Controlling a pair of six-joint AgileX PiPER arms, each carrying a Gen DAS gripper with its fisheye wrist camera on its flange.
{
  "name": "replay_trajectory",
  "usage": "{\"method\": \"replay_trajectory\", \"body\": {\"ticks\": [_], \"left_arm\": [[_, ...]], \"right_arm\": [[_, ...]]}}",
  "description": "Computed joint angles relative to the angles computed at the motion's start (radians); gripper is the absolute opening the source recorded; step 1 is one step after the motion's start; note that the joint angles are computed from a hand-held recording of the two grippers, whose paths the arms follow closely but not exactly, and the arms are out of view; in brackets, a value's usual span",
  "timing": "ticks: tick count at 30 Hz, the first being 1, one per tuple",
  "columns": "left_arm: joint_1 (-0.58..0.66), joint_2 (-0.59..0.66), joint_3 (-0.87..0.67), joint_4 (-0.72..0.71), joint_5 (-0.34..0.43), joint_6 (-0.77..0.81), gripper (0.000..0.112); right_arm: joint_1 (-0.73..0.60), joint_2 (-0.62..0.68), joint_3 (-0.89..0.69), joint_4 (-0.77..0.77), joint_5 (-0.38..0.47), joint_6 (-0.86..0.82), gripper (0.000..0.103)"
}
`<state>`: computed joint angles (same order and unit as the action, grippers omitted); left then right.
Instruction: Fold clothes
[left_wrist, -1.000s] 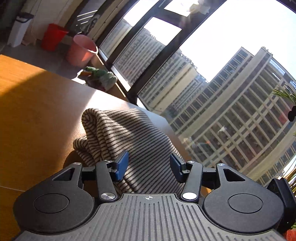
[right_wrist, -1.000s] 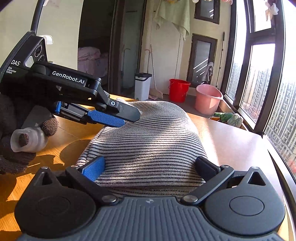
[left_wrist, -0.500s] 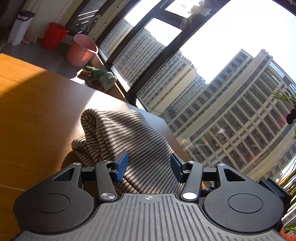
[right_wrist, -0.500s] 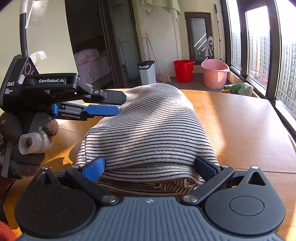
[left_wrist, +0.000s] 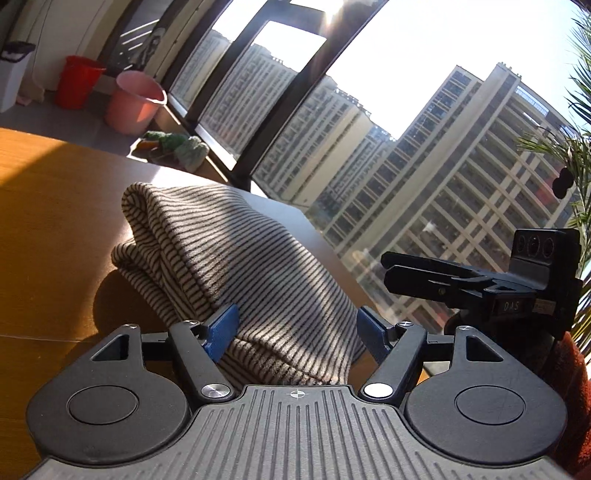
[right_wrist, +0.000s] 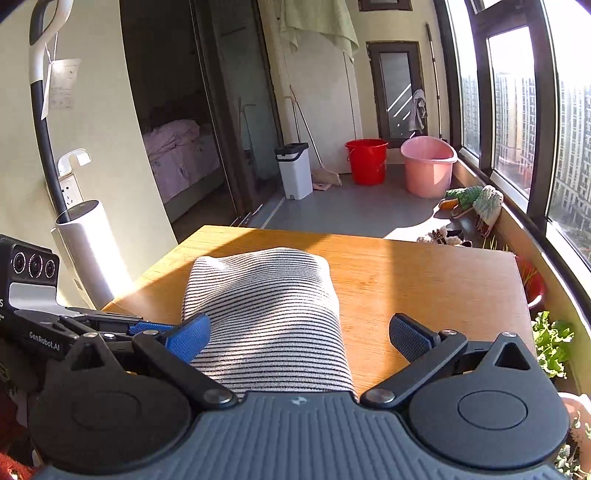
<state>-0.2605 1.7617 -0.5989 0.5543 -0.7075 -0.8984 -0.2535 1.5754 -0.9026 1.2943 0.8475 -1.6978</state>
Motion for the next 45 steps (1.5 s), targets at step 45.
{"method": "replay_trajectory", "body": {"ticks": [45], "left_arm": [[-0.016, 0.036, -0.148, 0.051, 0.297, -0.199, 0.082]], "right_arm": [[0.022, 0.093, 0.171, 0.247, -0.074, -0.224, 0.103]]}}
